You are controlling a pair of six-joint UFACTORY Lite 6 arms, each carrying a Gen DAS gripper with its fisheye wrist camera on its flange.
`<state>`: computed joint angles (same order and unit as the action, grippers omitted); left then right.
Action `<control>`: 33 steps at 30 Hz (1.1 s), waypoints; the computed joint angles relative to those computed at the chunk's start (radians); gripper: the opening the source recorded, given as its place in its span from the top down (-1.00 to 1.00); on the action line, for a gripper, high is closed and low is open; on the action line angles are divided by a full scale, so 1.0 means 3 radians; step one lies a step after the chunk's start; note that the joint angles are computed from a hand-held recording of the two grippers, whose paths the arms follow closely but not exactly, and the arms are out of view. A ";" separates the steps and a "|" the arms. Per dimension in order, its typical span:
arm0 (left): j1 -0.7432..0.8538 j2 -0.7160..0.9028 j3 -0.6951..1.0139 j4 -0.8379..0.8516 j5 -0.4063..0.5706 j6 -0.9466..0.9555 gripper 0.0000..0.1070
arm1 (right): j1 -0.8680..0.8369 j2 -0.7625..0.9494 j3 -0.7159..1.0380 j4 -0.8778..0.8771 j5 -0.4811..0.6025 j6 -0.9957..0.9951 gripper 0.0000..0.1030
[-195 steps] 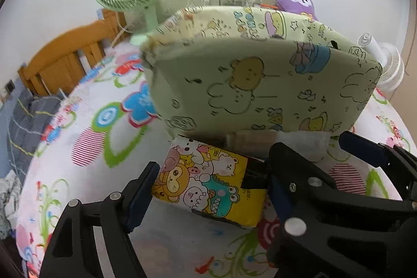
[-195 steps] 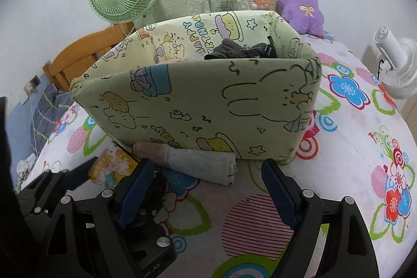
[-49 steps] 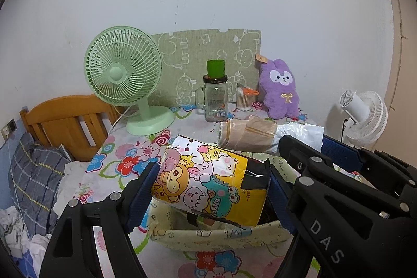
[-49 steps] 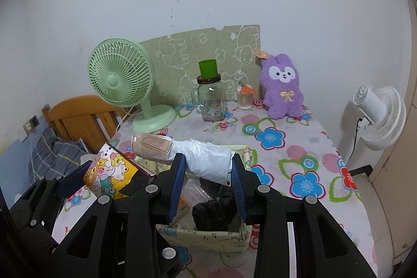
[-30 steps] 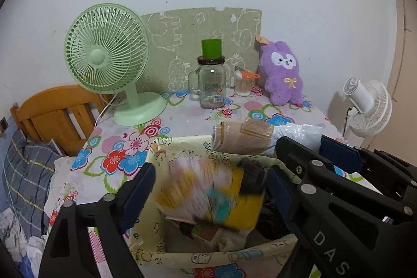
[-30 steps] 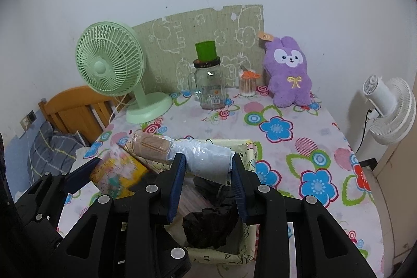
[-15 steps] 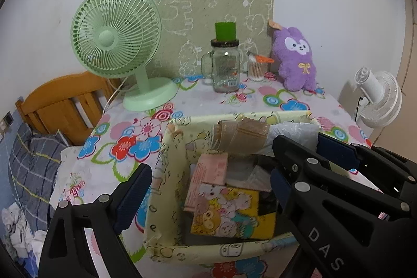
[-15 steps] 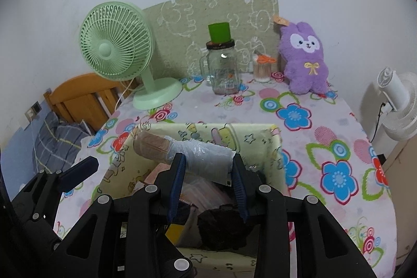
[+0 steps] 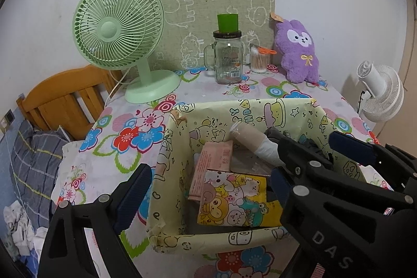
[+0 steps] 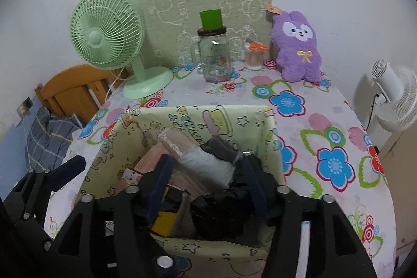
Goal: Organize soft objects
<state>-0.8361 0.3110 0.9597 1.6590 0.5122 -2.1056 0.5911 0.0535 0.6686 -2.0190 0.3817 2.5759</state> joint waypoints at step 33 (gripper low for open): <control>-0.1088 -0.1264 -0.0801 -0.0580 0.0923 0.0069 -0.92 | 0.1477 -0.2111 -0.0963 0.2283 0.1442 -0.1570 -0.83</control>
<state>-1.1625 -0.0683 0.7194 1.4851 0.7890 -2.0848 1.0341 -0.5797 0.3798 -1.3341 0.8144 2.1050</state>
